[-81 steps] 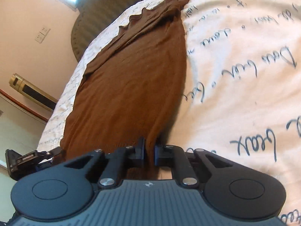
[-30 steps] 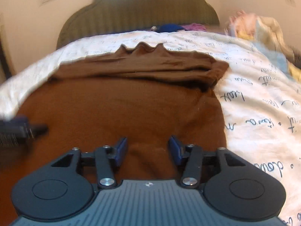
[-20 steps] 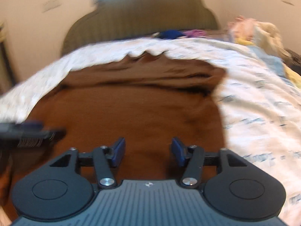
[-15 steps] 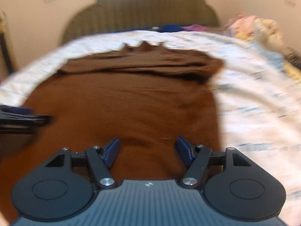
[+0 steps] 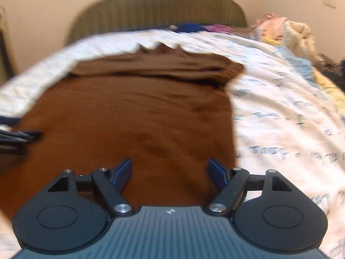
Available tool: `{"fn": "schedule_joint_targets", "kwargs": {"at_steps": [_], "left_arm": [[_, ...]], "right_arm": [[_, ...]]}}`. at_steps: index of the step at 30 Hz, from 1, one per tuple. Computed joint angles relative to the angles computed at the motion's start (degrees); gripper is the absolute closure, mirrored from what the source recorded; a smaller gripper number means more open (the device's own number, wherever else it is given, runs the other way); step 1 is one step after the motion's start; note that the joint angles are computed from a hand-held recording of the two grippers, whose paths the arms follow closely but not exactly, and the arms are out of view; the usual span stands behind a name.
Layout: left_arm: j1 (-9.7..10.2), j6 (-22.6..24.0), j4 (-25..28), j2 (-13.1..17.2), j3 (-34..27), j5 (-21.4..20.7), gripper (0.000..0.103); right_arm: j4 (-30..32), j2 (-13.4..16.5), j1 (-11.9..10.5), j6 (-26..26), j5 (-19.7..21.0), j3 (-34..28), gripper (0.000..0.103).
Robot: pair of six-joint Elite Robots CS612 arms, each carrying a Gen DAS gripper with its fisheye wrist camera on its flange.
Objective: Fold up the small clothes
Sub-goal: 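Open both grippers and reposition above the sweater's other side edge, then grasp the other side edge with both grippers and fold it inward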
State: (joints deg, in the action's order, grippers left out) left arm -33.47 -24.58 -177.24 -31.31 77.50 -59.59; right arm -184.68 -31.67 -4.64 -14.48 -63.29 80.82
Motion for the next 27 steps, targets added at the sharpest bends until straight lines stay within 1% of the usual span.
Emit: {"fn": "schedule_joint_targets", "kwargs": {"at_steps": [1,2,3,4,5,6,7,8,9,10,11,12,13,14,15,16,17,18,20,22,23,25,26,27], "left_arm": [[-0.22,-0.33,-2.18,-0.56,1.28,-2.46,0.025],[-0.54,-0.15,-3.65,-1.01,2.52,-4.22,0.024],[-0.80,0.38,-3.36,-1.25,3.24,-5.25,0.021],[-0.98,2.00,-3.31,-1.11,3.80,-5.56,0.019],[-1.16,3.94,-5.67,-0.69,4.51,-4.52,0.017],[-1.08,4.44,-7.31,-0.68,5.23,-4.39,0.016],[-0.84,3.51,-6.68,-1.28,5.80,-4.72,0.016],[-0.70,2.63,-5.74,-2.03,6.36,-4.75,0.017],[-0.72,1.81,-5.70,-2.65,7.07,-4.39,0.019],[-0.78,0.85,-6.56,-3.26,8.02,-4.62,0.023],[-0.77,0.26,-7.84,-3.72,8.90,-5.71,0.024],[-0.79,0.52,-8.63,-3.97,9.52,-7.15,0.021],[-0.95,1.42,-7.53,-4.05,9.80,-8.13,0.020],[-1.17,2.73,-7.34,-3.62,9.78,-7.54,0.017],[-1.72,4.46,-9.56,-3.10,10.26,-5.39,0.016],[-1.92,4.69,-10.13,-3.13,10.63,-4.74,0.016],[-1.96,3.53,-9.16,-3.70,10.96,-4.72,0.017],[-1.90,2.08,-8.88,-4.46,11.60,-5.34,0.020],[-2.12,0.01,-11.01,-5.63,13.64,-5.46,0.023],[-2.55,-1.42,-12.87,-6.56,15.71,-4.38,0.023],[-2.76,-2.72,-12.94,-7.04,16.61,-3.88,0.022],[-2.76,-7.41,-12.24,-8.03,18.19,-3.88,0.022],[-2.39,-10.03,-11.63,-8.55,18.81,-5.14,0.021],[-1.72,-13.13,-11.07,-8.97,19.24,-7.62,0.021]], "right_arm": [[0.74,-0.60,-0.20,-2.11,1.65,1.16,0.026],[2.36,-0.95,0.04,-4.68,1.41,1.90,0.026],[1.94,-0.56,0.41,-6.69,0.01,2.27,0.025],[-0.87,0.24,-0.01,-7.83,0.99,2.65,0.025],[-2.06,0.86,-0.81,-6.96,3.44,2.56,0.024],[-0.85,0.67,-1.33,-5.17,4.25,2.33,0.024],[0.35,0.18,-1.36,-4.69,3.06,2.33,0.024],[0.83,-0.40,-1.21,-4.43,0.87,2.56,0.024],[0.63,-1.13,-1.06,-3.50,-0.43,3.40,0.024],[0.64,-1.62,-1.14,-3.03,0.07,3.93,0.024],[0.58,-2.02,-1.35,-3.22,1.88,4.51,0.024],[0.69,-2.33,-1.59,-4.11,3.76,5.28,0.024],[2.54,-2.60,-1.53,-5.98,4.57,5.64,0.024],[2.56,-3.30,-1.95,-8.41,3.80,7.63,0.024],[0.17,-2.77,-2.12,-10.20,4.13,8.08,0.023],[-0.99,-2.48,-2.45,-10.84,5.33,8.23,0.023],[0.25,-2.88,-2.71,-9.88,5.55,8.26,0.023],[2.30,-3.75,-2.75,-9.19,4.70,8.36,0.023],[3.37,-4.92,-3.22,-7.61,4.47,8.86,0.023],[3.36,-5.94,-4.46,-5.55,6.86,9.99,0.023],[3.30,-6.17,-5.06,-3.79,7.70,10.30,0.022],[4.29,-6.14,-6.02,0.92,8.74,10.20,0.022],[5.51,-6.18,-6.61,3.53,9.77,10.04,0.022],[6.92,-6.10,-7.19,5.69,10.87,9.86,0.022]]}}
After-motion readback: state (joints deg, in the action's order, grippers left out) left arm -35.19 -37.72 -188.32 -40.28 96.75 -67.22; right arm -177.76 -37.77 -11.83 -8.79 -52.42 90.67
